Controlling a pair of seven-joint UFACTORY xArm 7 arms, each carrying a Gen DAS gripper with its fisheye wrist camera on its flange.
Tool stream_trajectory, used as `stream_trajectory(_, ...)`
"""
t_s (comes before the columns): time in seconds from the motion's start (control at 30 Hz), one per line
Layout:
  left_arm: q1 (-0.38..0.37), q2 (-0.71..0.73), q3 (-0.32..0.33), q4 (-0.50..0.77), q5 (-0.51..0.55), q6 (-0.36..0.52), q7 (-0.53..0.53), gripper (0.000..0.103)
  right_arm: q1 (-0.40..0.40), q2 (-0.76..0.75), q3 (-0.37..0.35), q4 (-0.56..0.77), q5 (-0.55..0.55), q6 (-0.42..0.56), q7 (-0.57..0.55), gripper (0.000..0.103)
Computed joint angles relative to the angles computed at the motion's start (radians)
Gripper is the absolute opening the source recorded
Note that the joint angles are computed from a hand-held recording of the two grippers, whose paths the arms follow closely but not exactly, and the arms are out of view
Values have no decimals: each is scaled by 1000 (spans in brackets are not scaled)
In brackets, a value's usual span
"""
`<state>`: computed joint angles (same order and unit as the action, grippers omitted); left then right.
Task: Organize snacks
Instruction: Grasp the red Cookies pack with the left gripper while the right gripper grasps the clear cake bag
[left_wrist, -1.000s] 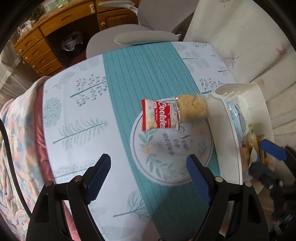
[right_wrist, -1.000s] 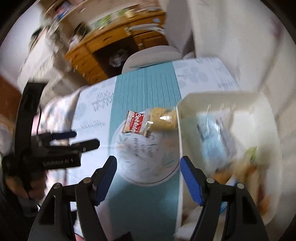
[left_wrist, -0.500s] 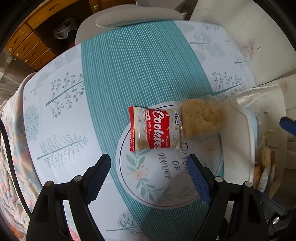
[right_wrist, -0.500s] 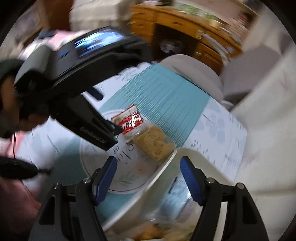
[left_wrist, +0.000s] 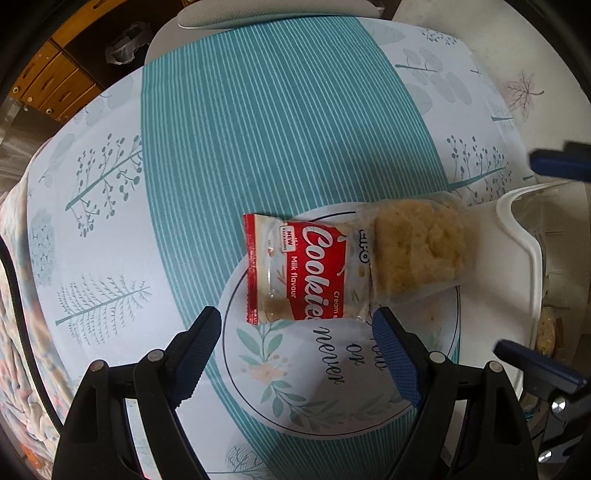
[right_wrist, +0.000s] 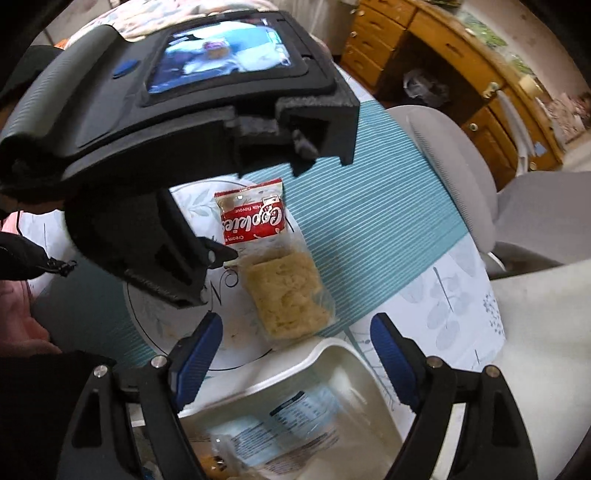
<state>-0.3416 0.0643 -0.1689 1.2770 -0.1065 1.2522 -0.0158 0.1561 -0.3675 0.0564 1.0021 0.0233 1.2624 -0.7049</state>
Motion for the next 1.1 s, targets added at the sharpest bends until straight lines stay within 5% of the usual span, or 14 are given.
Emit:
stream_trajectory(0.83,17,59,1,-37,-117,-124,25,81,2,173,0,51,77,28,-66,83)
stream_trajectory(0.9,20,45,4,-53,-115,-131,30,78,0,173,-3,51,90,28,-72,83)
stream_trajectory(0.97,23,10,9,-94,-90,-162,24,65,-4,177,-10,53,110,37,-76,83)
stream_trajectory(1.1,20,-5,7,-111,-79,-179,10,60,-11,191,-15,66,135,41,-91,83)
